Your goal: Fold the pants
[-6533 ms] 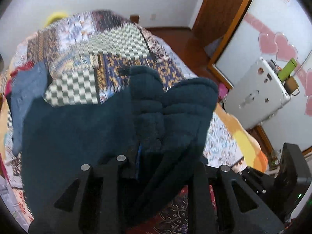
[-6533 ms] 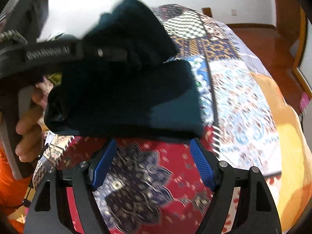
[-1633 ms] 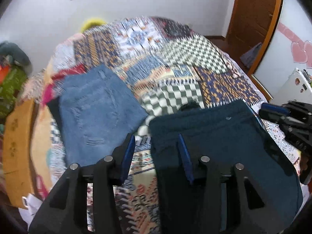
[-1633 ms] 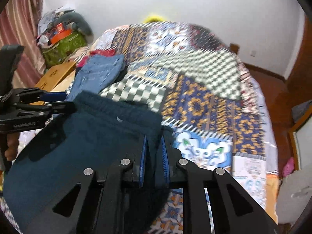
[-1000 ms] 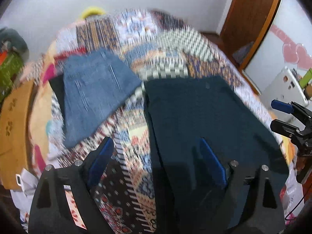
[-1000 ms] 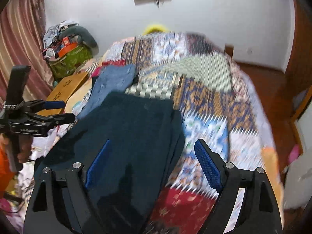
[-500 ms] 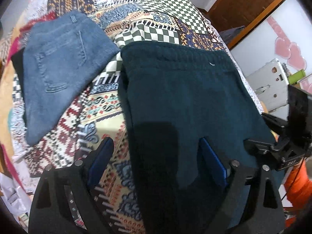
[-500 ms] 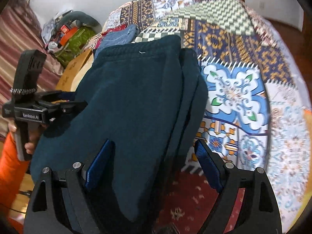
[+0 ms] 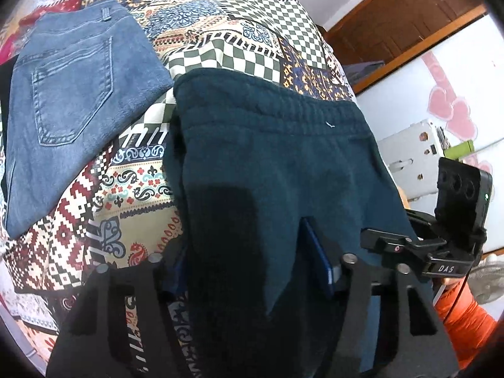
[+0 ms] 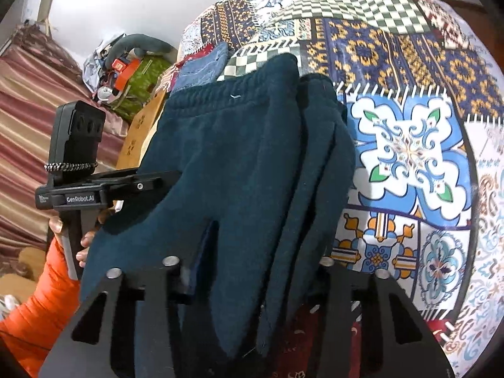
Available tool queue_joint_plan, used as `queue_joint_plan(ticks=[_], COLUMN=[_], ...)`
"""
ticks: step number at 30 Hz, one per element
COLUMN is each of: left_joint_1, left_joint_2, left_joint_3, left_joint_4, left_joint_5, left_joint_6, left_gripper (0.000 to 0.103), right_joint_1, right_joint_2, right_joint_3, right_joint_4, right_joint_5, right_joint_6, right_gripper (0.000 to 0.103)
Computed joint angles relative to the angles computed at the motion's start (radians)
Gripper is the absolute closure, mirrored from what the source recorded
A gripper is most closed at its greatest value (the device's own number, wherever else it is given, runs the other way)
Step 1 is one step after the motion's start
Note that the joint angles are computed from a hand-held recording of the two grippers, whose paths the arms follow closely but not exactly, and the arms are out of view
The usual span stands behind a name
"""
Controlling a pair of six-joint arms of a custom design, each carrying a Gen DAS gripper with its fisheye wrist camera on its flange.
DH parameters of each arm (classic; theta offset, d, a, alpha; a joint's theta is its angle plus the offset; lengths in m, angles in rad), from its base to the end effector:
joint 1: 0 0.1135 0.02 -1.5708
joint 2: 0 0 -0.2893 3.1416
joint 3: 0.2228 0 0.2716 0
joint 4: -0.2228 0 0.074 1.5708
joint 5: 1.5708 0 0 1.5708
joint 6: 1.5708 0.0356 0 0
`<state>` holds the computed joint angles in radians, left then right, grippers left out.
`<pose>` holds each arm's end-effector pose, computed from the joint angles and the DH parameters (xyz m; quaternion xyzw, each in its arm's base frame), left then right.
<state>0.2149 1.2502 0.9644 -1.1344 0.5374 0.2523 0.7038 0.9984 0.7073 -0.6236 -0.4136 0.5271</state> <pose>0.2145 0.0282 0.2676 0.0380 0.9608 -0.2407 0.1318 0.1427 0.1399 0.2537 -0.1476 0.9171 0.3408 0.1453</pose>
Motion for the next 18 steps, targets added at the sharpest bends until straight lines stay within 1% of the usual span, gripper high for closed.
queue_joint_plan(ticks=[1,4,6,8,10,13,14,16,18], left_joint_1=[0.009,0.017,0.011,0.033,0.09,0.223,0.284,0.355,0.483], left_joint_2=[-0.007,-0.046,-0.089,-0.139,-0.18,-0.206,-0.214,-0.222,-0.211], left_joint_3=[0.002,0.011,0.022,0.04,0.074,0.167,0.213,0.275,0.359], left_joint_4=[-0.008,-0.024,-0.038,-0.066,-0.112,-0.217,-0.258,-0.293,-0.357], left_joint_5=[0.001,-0.016,-0.039,-0.044,-0.015,0.049,0.071,0.1,0.157], left_joint_6=[0.005,0.006,0.008,0.044,0.095,0.202,0.255,0.307,0.408], left_gripper=[0.046,0.058,0.062,0.063,0.065,0.066,0.066,0.067,0.067], right_joint_1=[0.023,0.057,0.073,0.119,0.155,0.199,0.212,0.246,0.278], right_joint_2=[-0.006,0.014,0.036,0.057,0.06,0.073,0.082,0.114,0.139], right_joint_3=[0.009,0.054,0.093,0.145,0.182,0.253,0.282,0.354,0.412], right_joint_4=[-0.01,-0.049,-0.071,-0.089,-0.104,-0.118,-0.12,-0.118,-0.115], right_joint_5=[0.029,0.085,0.114,0.17,0.218,0.273,0.286,0.322,0.361], right_joint_6=[0.001,-0.026,-0.046,-0.048,-0.058,-0.081,-0.084,-0.097,-0.112], right_gripper=[0.069,0.073,0.074,0.075,0.076,0.076,0.077,0.077,0.077])
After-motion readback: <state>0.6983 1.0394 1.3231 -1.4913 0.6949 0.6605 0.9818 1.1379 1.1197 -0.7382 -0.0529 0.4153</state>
